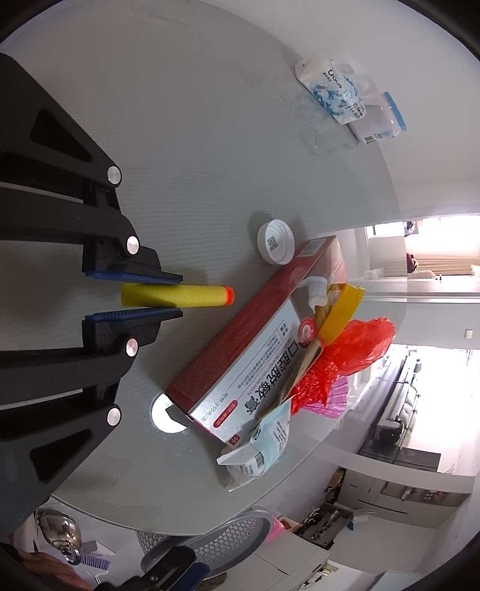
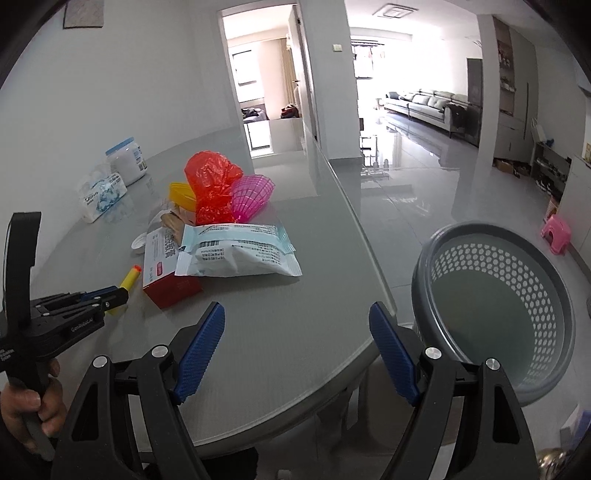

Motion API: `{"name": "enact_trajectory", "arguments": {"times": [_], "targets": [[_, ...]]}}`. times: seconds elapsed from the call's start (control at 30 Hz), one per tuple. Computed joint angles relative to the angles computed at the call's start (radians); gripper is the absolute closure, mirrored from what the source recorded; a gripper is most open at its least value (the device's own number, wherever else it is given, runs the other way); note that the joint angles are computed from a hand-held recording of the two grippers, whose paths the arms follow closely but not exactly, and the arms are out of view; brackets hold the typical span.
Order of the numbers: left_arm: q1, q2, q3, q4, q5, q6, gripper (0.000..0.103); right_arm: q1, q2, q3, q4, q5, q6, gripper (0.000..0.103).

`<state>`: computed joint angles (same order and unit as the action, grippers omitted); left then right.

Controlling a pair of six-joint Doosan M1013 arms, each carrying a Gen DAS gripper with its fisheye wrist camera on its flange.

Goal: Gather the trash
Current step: 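Grasp the white-blue packet with the right gripper while the left holds the dart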

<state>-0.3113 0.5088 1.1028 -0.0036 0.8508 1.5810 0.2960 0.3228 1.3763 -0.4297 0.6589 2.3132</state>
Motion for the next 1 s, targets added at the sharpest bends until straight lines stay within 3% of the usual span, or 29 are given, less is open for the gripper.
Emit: {"name": "enact_trajectory", "arguments": {"times": [0.23,0.5,0.73,0.83,1.0], "targets": [[0.004,-0.011,-0.001,0.002,-0.012,-0.008,0.09,-0.02,0.04,-0.056,0.112,-0.027,-0.282,0.026],[0.006,-0.016,0.001,-0.008,-0.009,-0.007,0.09,-0.056,0.09,-0.132,0.376,0.006,-0.72,0.025],[0.01,-0.012,-0.012,-0.011,0.008,-0.022,0.09,-0.109,0.152,-0.241,0.628,0.162,-1.036,0.025],[0.013,-0.007,-0.022,-0.002,0.018,-0.039,0.09,-0.14,0.189,-0.306,0.771,0.273,-1.176,0.021],[0.016,0.001,-0.041,0.017,0.033,-0.074,0.09,-0.161,0.243,-0.407,0.844,0.392,-1.263,0.021]]}}
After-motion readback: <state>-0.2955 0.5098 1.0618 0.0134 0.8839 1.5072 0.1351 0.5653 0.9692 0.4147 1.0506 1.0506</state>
